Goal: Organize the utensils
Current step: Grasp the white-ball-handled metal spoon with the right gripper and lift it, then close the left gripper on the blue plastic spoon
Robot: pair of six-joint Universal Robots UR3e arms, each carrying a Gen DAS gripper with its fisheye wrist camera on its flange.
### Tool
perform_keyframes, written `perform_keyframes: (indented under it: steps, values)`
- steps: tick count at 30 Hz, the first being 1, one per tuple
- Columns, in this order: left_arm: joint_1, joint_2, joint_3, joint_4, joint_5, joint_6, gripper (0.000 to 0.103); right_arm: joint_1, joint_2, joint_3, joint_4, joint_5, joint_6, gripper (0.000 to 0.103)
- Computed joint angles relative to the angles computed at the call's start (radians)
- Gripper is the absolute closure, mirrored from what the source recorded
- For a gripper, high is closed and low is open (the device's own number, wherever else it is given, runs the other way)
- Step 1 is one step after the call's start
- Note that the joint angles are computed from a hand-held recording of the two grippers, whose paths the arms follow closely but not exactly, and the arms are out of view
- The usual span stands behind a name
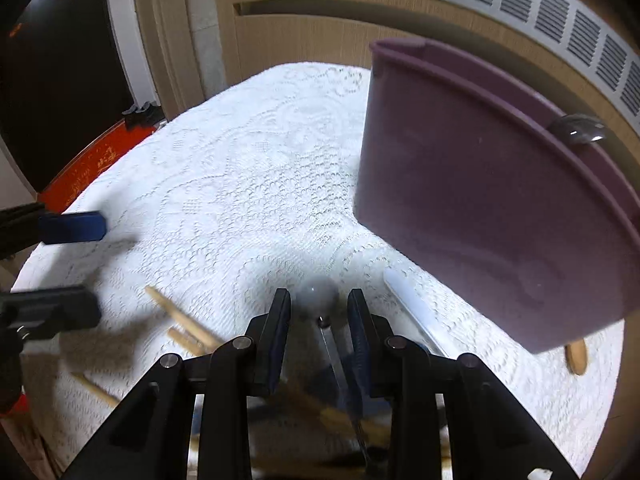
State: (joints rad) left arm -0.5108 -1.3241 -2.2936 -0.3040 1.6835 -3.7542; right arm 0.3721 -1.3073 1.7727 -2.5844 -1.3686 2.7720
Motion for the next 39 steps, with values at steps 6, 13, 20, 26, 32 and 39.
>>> perform_keyframes:
  steps: [6,13,20,26,32,39]
  values:
    - [-0.012,-0.071,0.041,0.012,-0.029,0.012,0.03,-0.03,-0.041,-0.001,0.084,0.054,0.006,0.082]
    - [-0.027,-0.213,0.175,0.029,-0.148,0.137,0.03,-0.303,-0.408,0.255,0.14,0.232,-0.024,0.082]
    - [-0.056,-0.48,0.57,-0.164,-0.173,0.246,0.038,-0.539,-0.683,0.399,0.236,0.336,-0.099,0.082]
    - [-0.113,-0.68,0.901,-0.381,-0.109,0.241,0.039,-0.624,-0.77,0.449,0.261,0.417,-0.123,0.082]
    - [-0.138,-0.787,1.063,-0.519,-0.034,0.207,0.049,-0.68,-0.826,0.468,0.318,0.467,-0.137,0.082]
    - [-0.181,-0.821,1.076,-0.509,0.08,0.228,0.068,-0.709,-0.908,0.486,0.375,0.479,-0.144,0.082]
